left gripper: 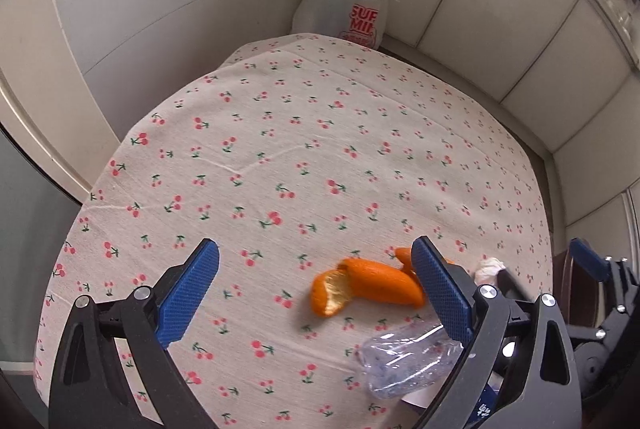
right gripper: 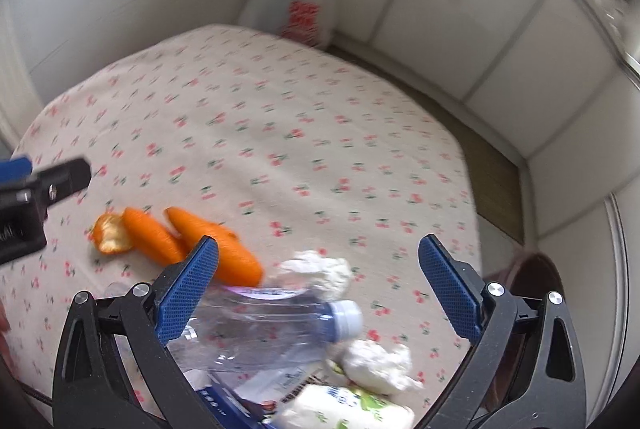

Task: Collect trash
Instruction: 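Bring both open grippers back over the trash on the table, then grasp the long orange peel with the right gripper and lift it, then grasp the clear water bottle with the left gripper while the right gripper holds the peel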

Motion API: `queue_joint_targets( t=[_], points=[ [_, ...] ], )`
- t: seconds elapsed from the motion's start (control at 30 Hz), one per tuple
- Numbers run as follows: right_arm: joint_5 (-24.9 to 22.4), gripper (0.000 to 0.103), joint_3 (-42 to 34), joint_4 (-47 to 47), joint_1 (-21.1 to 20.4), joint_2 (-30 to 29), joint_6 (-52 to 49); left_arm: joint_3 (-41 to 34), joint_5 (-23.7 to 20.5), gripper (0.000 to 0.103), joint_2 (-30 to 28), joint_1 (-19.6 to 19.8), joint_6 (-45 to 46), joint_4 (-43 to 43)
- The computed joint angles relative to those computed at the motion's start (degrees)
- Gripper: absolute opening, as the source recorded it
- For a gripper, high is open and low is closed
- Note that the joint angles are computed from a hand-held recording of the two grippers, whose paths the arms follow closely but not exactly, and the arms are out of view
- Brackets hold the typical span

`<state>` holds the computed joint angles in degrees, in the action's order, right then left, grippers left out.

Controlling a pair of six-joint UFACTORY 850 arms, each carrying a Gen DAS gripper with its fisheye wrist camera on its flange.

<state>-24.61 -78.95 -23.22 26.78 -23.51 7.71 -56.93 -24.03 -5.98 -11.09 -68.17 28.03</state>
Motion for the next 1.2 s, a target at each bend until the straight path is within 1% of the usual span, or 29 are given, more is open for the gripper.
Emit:
queue_joint_targets(
  t=[0.1,0.13,0.17,0.23,0.3,0.33,0.37,0.43,0.47,0.5,0.53,0.57,0.7,0.8,0.87,0.97,1.03,1.07,1.2],
  points=[
    [-1.9,0.096,-1.9,7.1,0.9,-2.1,-10.6,0.5,0.8,0.094,0.3,1.3,2.4,-3.3],
    [-2.6,0.095,-2.4,8.2,1.1,-2.8,-12.6,0.7,1.0,0.094,0.4,1.5,2.8,-3.9],
    [-3.3,0.094,-3.0,8.9,1.2,-3.5,-14.0,1.0,1.3,0.094,0.7,1.8,3.1,-4.4],
    [-5.1,0.087,-4.6,12.3,1.2,-5.0,-18.4,1.4,1.8,0.094,1.2,2.3,3.8,-5.5],
    [-8.1,0.078,-7.1,18.1,0.5,-7.1,-23.9,1.8,2.5,0.094,1.8,2.7,5.1,-7.2],
    [-9.3,0.075,-7.9,20.5,0.2,-7.8,-26.0,1.9,2.8,0.094,2.0,2.8,5.8,-8.0],
    [-11.1,0.071,-9.1,23.8,-0.2,-8.9,-29.0,2.1,3.2,0.094,2.2,3.0,6.8,-9.0],
    [-13.3,0.062,-10.4,27.6,-0.8,-10.1,-32.8,2.1,3.6,0.094,2.1,3.1,8.5,-10.6],
    [-14.4,0.054,-11.0,29.0,-0.9,-10.7,-34.1,2.1,3.8,0.094,2.1,3.2,9.3,-11.5],
    [-16.1,0.042,-11.8,31.5,-1.3,-11.4,-36.1,2.0,3.8,0.094,2.0,3.3,10.6,-12.8],
    [-17.4,0.038,-12.3,33.7,-1.6,-11.9,-37.6,2.0,3.7,0.094,1.9,3.4,11.8,-14.1],
    [-17.7,0.032,-12.3,34.9,-1.7,-11.9,-38.3,2.0,3.7,0.094,1.8,3.5,12.9,-15.2],
    [-16.2,0.023,-10.7,38.8,-2.2,-10.8,-39.5,1.9,3.3,0.094,1.4,3.8,15.3,-17.3],
    [-13.8,0.018,-8.6,40.9,-2.7,-9.2,-39.0,1.5,2.6,0.094,0.8,4.4,22.4,-24.1],
    [-12.4,0.016,-7.3,42.3,-3.3,-7.8,-38.9,1.3,2.2,0.094,0.7,4.7,30.7,-31.4],
    [-10.1,0.015,-6.0,44.0,-4.3,-5.8,-37.7,0.2,0.2,0.094,0.3,4.1,40.0,-36.5],
    [-8.2,0.015,-4.9,45.6,-5.3,-3.9,-36.9,-1.3,-2.5,0.094,-0.8,3.3,47.8,-39.4],
    [-7.1,0.015,-4.0,45.4,-5.8,-2.8,-35.8,-2.3,-4.3,0.094,-1.8,2.8,53.0,-41.7],
    [-4.3,0.015,-2.0,48.4,-8.1,0.6,-33.6,-5.8,-8.3,0.094,-5.9,1.1,65.4,-46.8]
  ],
)
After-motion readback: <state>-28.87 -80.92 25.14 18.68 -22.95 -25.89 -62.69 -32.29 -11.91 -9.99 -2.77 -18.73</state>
